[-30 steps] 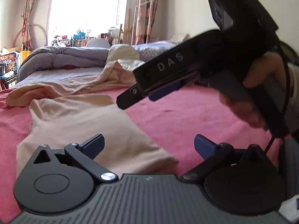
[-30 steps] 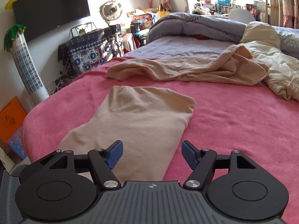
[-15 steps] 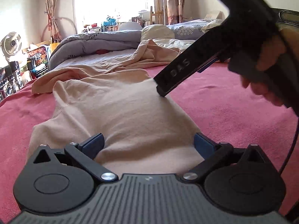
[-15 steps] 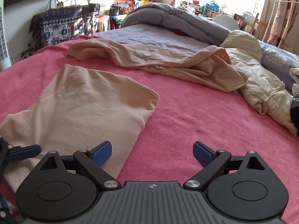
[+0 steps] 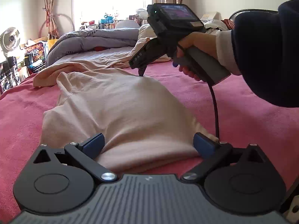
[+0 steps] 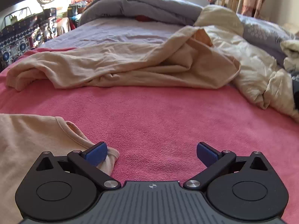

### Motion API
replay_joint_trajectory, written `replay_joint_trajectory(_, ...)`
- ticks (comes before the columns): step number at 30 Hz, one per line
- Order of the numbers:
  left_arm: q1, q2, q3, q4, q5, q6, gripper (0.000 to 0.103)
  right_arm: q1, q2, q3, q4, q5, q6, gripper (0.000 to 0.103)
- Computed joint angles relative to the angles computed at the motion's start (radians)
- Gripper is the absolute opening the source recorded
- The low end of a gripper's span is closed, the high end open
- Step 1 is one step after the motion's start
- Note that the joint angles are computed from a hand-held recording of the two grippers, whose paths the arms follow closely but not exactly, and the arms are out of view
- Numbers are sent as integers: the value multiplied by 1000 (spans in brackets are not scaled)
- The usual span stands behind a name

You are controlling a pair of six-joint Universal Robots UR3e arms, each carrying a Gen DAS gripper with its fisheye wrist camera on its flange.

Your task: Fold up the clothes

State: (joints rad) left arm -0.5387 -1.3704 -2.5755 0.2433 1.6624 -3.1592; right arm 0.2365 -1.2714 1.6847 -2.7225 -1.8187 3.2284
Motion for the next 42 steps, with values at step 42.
replay_joint_trajectory(42,-55,60,-57,-17,201,-113,103,109,-192,47,166,347,26,103)
